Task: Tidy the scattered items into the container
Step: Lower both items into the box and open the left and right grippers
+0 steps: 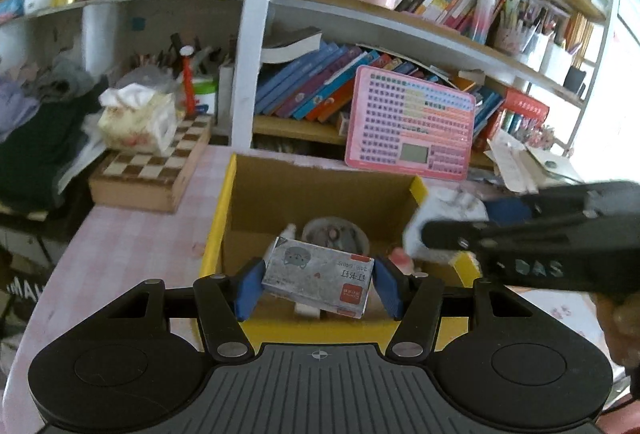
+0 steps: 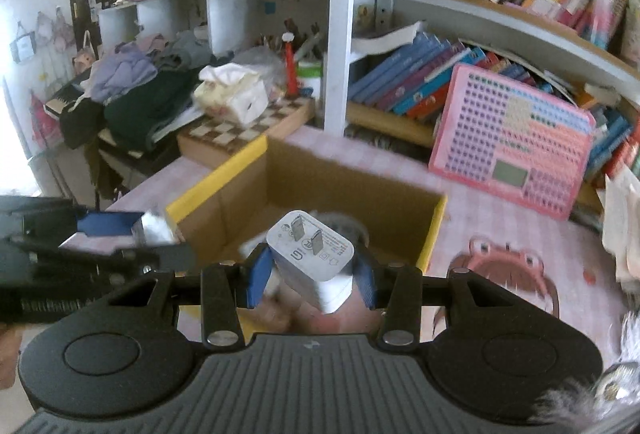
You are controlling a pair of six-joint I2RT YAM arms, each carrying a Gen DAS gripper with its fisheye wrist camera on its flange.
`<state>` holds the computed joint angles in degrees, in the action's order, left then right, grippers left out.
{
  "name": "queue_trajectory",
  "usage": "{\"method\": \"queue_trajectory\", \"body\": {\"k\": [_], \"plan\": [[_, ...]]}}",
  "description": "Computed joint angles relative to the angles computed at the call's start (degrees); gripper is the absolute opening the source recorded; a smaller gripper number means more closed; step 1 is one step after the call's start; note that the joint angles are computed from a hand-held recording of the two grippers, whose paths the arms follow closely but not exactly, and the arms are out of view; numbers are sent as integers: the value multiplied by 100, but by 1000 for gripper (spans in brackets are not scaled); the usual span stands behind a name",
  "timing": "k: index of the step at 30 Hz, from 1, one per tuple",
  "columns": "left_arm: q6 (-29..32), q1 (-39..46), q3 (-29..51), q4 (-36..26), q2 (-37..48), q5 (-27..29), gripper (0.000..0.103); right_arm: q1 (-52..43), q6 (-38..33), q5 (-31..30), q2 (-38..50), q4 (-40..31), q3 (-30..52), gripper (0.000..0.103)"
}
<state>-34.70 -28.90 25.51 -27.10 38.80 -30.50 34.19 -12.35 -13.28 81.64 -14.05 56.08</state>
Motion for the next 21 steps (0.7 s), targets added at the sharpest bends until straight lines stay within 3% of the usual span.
{"method": "queue_trajectory", "body": {"k": [4, 8, 15, 21], "plan": [[521, 633, 101, 875, 1135, 449, 58, 8, -35, -242, 1143, -68, 1012, 42], [675, 1162, 295, 1291, 2125, 1019, 58, 86, 19, -454, 2261, -594, 2188, 42], [744, 1613, 599, 1558, 3224, 1587, 58, 328, -51, -740, 3987, -1904, 4241, 42], [710, 1763, 643, 1615, 3511, 1859, 58, 542, -264, -602, 4522, -2140, 4733, 42]]}}
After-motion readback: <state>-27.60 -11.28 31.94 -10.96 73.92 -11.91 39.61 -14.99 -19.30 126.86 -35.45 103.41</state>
